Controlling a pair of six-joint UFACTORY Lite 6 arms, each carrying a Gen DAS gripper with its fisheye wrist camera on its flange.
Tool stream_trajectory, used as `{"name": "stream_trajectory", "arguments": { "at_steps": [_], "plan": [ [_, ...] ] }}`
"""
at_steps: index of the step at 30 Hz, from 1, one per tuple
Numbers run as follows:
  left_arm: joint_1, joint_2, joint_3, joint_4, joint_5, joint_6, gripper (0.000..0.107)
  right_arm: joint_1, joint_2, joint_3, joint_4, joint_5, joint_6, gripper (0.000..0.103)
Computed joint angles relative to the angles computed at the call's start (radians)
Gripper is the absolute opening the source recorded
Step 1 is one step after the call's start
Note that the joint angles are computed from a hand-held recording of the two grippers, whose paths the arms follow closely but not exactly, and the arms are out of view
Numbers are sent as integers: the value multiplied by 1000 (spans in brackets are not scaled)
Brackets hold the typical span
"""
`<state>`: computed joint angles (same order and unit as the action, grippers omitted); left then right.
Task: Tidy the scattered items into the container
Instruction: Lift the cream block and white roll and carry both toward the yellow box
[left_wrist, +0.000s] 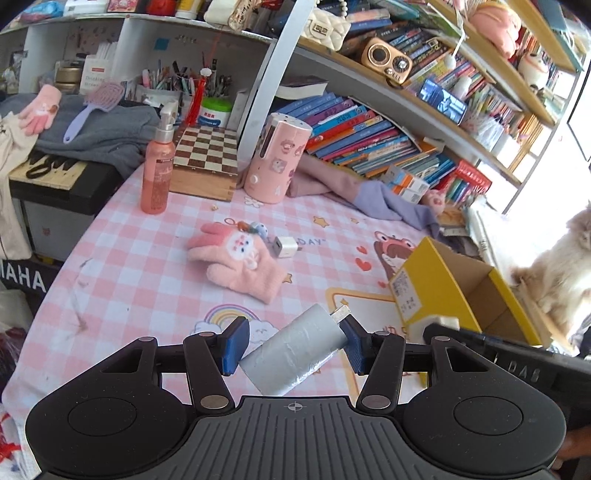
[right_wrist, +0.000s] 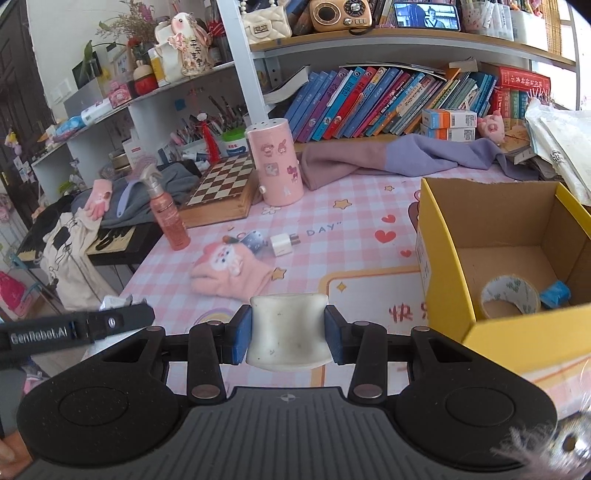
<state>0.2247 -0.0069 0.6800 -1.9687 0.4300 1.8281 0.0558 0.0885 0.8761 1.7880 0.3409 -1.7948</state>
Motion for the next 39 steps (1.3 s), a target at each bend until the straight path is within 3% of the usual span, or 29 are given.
{"name": "stream_trajectory", "arguments": {
  "at_steps": [18, 33, 39],
  "plan": [
    [20, -177, -190, 198, 113, -147, 53, -4, -377, -371, -108, -61, 146, 39],
    [-226, -112, -143, 158, 119, -105, 53, -258, -662, -560, -565, -35, 588, 39],
    [-308, -78, -116, 150, 111, -97, 53, -354, -702, -586, -638, 1, 632, 38]
  ]
}}
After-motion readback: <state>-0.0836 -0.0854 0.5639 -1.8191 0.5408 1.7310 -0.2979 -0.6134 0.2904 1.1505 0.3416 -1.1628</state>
